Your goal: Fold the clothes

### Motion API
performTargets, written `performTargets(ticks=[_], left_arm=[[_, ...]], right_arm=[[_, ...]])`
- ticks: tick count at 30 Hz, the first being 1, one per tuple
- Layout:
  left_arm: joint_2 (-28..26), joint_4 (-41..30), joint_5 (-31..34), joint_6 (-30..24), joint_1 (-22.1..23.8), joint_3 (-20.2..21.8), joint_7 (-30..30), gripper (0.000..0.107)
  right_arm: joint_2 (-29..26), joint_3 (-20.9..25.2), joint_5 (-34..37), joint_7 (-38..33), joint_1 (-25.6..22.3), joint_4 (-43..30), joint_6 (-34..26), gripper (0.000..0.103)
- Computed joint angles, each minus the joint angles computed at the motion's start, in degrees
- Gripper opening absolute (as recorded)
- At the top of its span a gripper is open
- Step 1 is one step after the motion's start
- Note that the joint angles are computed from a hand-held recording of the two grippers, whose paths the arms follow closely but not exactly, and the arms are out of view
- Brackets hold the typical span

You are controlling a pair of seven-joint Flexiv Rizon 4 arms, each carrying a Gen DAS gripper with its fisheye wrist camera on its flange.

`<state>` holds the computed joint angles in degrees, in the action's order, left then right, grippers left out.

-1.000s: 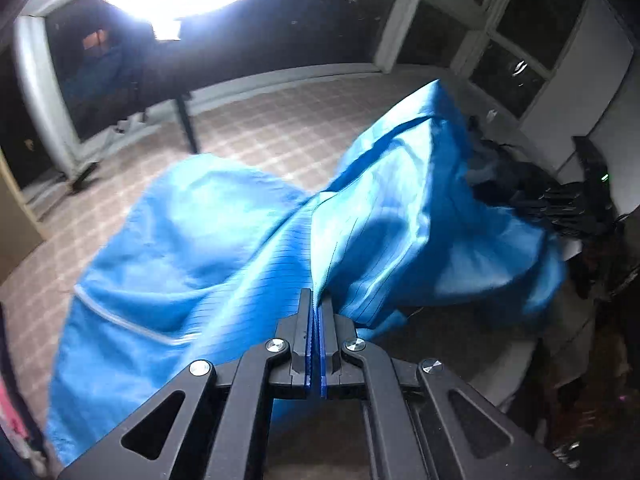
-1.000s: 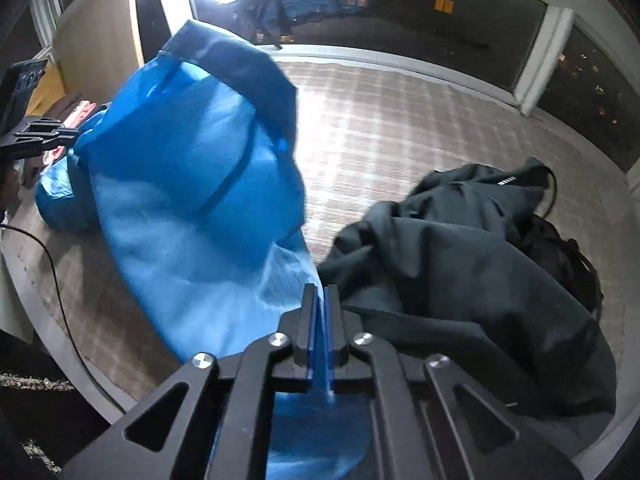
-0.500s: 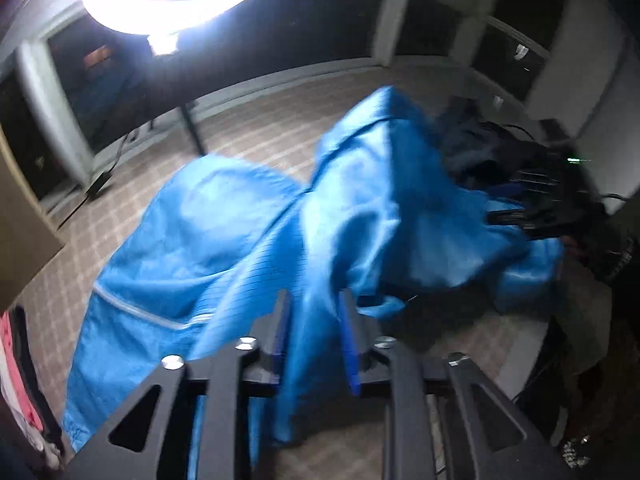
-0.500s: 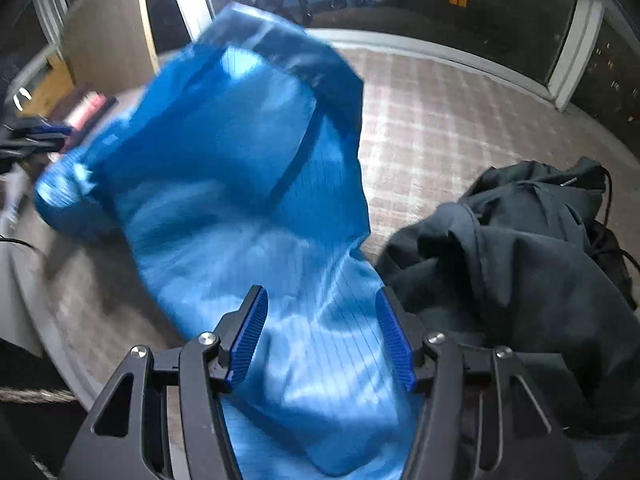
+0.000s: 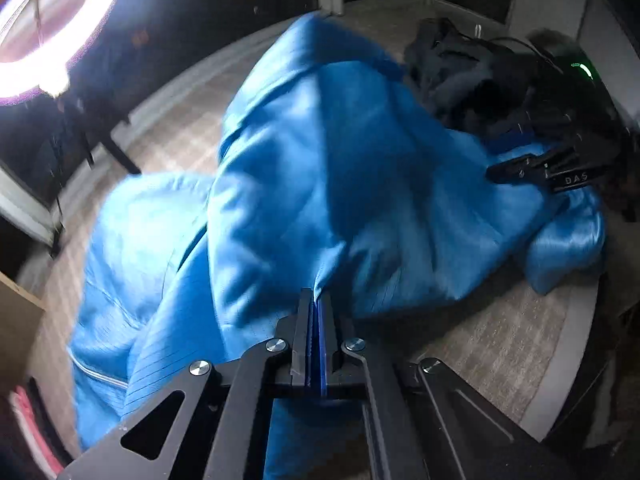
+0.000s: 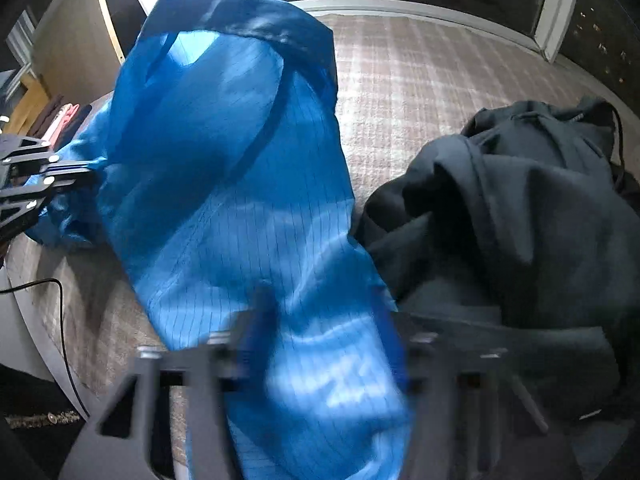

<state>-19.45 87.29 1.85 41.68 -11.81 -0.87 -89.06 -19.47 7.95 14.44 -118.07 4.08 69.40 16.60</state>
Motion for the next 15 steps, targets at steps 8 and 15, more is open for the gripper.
performTargets(ticks=[8,15], left_arm=[[17.6,12.0,-3.8,8.6,4.5,2.6,-3.4,0.001],[25.9,19.1,-2.6,6.3,7.7,2.4,-3.6,0.001]], right_arm=[[9.6,0.9,9.5,-1.7,-1.2,4.3,11.1,0.000],[11.7,0.3,9.4,1.9,1.1,3.6,4.4,0.072]])
